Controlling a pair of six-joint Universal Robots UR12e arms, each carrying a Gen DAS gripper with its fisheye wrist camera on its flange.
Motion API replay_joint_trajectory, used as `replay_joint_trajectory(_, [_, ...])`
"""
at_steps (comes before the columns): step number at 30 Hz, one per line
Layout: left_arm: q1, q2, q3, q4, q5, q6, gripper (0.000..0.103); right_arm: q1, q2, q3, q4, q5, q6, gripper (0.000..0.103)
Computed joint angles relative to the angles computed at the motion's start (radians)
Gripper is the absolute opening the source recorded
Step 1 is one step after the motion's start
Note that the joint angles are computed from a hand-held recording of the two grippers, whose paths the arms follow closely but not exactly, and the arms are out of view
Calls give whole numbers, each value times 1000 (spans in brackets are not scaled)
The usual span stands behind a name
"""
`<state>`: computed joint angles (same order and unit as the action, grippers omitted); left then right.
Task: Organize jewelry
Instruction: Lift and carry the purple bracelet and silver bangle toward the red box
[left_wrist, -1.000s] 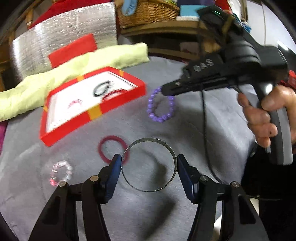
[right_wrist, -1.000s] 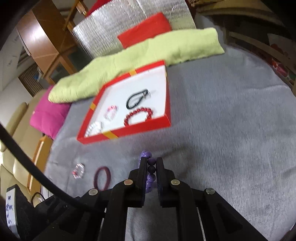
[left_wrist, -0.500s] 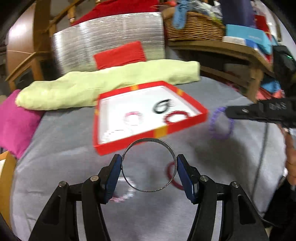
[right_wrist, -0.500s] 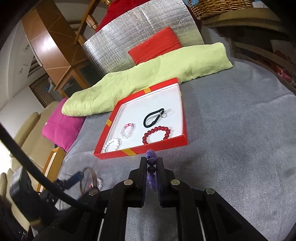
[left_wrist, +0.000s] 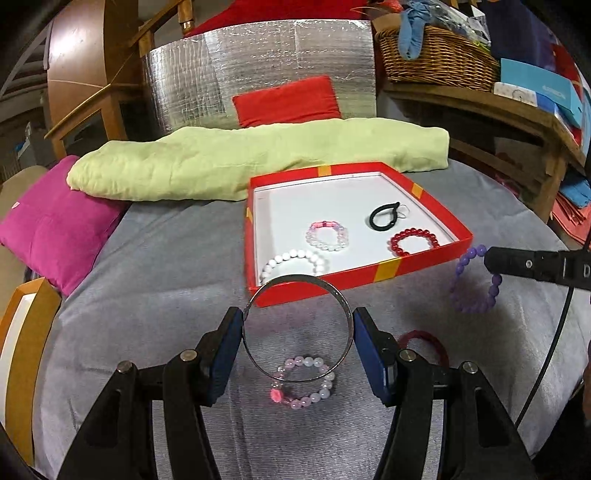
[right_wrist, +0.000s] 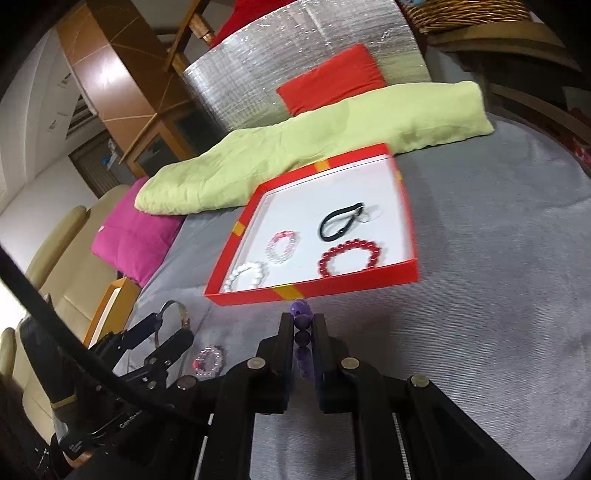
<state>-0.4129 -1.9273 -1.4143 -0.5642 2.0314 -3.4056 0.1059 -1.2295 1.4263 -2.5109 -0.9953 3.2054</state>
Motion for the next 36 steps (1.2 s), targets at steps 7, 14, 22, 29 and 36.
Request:
replay_joint_trajectory(7, [6, 1, 3, -29, 11, -31, 62, 18, 9, -12, 19, 13, -15, 11])
replay_joint_trajectory(14, [11, 0, 7, -51, 20, -52, 62, 24, 14, -17, 26, 15, -18, 11])
replay_joint_trajectory(22, [17, -10, 22, -90, 25, -78, 62, 25, 21, -27, 51, 3, -21, 11])
replay_joint_trajectory(29, [38, -10, 25, -131, -50, -110, 62, 23, 38, -49, 99, -61, 34, 11])
replay_joint_trajectory(36, [51, -1, 14, -132, -68, -144, 62, 22, 48, -61, 132, -104, 61, 11])
